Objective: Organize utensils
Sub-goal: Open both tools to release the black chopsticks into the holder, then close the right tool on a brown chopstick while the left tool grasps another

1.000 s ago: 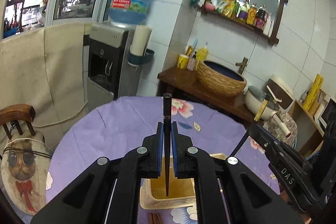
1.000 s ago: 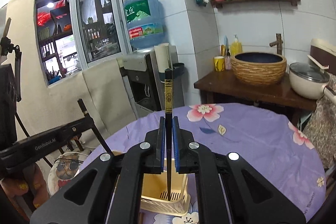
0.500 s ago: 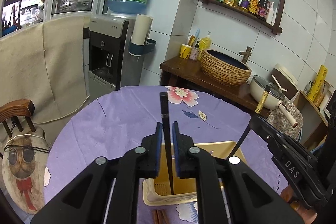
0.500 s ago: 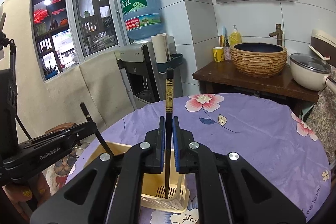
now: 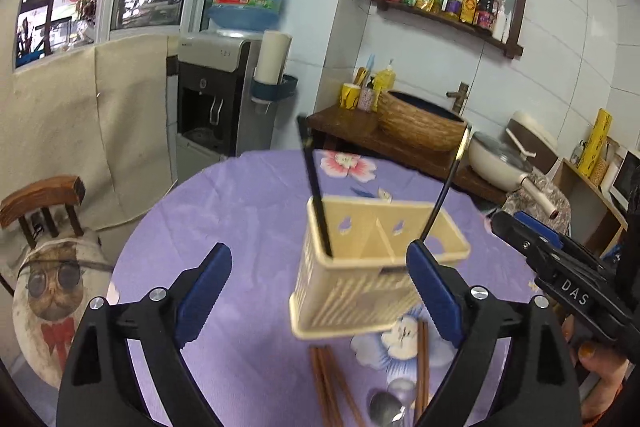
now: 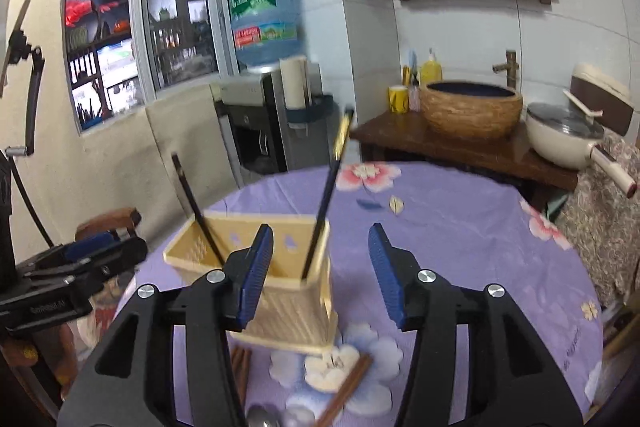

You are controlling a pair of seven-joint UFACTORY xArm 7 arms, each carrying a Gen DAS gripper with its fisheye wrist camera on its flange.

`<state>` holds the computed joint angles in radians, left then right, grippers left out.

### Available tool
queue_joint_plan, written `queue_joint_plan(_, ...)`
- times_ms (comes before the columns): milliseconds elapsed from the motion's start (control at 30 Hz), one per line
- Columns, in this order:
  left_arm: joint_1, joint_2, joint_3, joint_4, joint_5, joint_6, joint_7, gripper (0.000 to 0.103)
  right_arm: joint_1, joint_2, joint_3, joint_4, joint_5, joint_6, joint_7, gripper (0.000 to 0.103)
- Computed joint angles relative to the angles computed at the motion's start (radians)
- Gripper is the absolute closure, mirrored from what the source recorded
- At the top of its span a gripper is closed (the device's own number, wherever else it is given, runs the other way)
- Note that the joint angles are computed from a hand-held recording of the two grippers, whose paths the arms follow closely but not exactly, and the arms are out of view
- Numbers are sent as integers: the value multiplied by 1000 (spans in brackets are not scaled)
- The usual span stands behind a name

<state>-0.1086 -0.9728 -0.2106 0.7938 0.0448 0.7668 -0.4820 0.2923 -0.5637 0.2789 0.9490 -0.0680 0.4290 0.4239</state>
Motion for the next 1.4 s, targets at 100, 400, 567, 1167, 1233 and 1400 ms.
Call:
queue_joint_plan(100, -3, -59, -11, -51, 4, 68, -10, 16, -2, -61, 11, -60, -5, 88, 14, 53)
queue_joint_plan(400, -73, -181, -10, -212, -54, 290, -42, 42, 41, -141, 14, -226, 48, 290, 90, 53)
queue_joint_plan(567, -106, -178, -8, -230, -83, 299, -42, 50, 74, -139, 8, -260, 81, 284, 123, 58)
queue_joint_plan(1167, -154, -118, -37, -220, -76, 297, -46, 59, 65, -49, 10, -224, 28, 309, 160, 76)
queue_joint_plan(1233, -160, -109, -37, -216, -81, 293, -46, 60, 56, -37, 16, -216, 13, 307, 164, 77)
queue_joint_plan(1400, -170, -80, -51, -199, -81, 284, -50, 62, 57, -27, 16, -212, 2, 297, 168, 77)
